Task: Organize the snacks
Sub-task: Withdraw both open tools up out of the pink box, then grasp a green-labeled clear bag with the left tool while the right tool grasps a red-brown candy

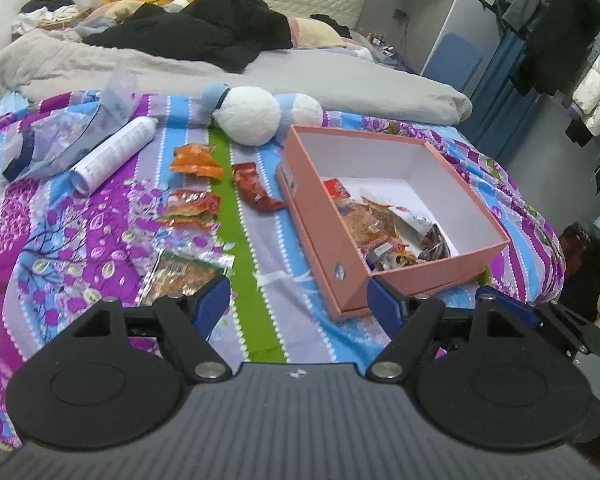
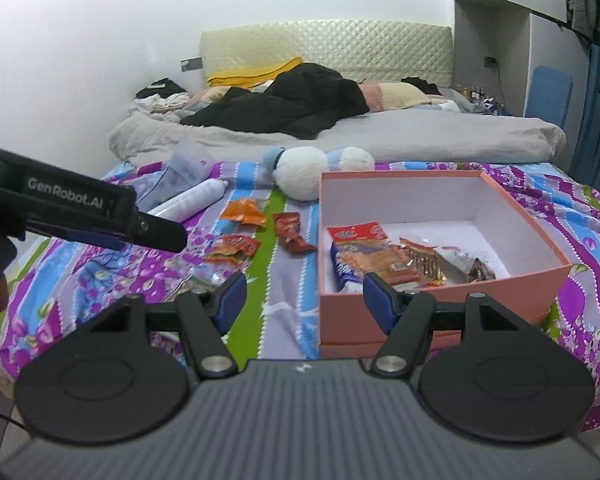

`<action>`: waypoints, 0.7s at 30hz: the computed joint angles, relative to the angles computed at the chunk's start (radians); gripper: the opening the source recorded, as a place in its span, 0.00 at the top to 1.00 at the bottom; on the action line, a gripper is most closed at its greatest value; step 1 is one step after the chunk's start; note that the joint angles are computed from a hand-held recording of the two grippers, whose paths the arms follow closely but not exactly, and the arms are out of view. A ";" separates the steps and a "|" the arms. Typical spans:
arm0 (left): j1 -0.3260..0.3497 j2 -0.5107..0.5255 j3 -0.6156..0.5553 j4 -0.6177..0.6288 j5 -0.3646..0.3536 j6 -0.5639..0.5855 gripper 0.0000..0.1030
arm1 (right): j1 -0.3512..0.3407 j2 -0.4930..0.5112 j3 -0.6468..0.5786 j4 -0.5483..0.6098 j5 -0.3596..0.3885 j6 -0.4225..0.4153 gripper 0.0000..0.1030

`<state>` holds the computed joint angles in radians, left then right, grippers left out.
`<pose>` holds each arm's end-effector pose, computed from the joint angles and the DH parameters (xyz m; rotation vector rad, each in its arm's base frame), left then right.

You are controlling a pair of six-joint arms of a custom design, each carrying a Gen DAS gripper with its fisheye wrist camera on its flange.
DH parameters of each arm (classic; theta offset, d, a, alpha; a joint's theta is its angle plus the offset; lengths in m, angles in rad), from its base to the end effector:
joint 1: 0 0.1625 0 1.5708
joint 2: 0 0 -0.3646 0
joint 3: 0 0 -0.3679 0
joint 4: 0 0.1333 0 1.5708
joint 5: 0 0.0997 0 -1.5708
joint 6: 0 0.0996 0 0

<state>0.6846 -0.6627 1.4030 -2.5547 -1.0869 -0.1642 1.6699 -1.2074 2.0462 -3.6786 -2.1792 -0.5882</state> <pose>-0.4109 -0.5673 0.0772 0.9014 2.6247 -0.6370 0.1238 -0.4732 0.3005 0.2352 -2.0087 1.2574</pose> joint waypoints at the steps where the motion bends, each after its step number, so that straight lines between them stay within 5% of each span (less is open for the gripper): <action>1: 0.002 -0.008 0.012 -0.003 0.000 -0.001 0.23 | 0.004 0.003 0.004 -0.001 -0.003 -0.001 0.35; 21: 0.122 0.088 -0.101 0.077 0.025 0.016 0.11 | -0.017 0.107 -0.105 0.078 0.047 -0.070 0.36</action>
<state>0.8065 -0.5746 1.3022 -2.4773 -1.0619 -0.1484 1.6531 -1.1006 1.9410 -3.6007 -2.1321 -0.6584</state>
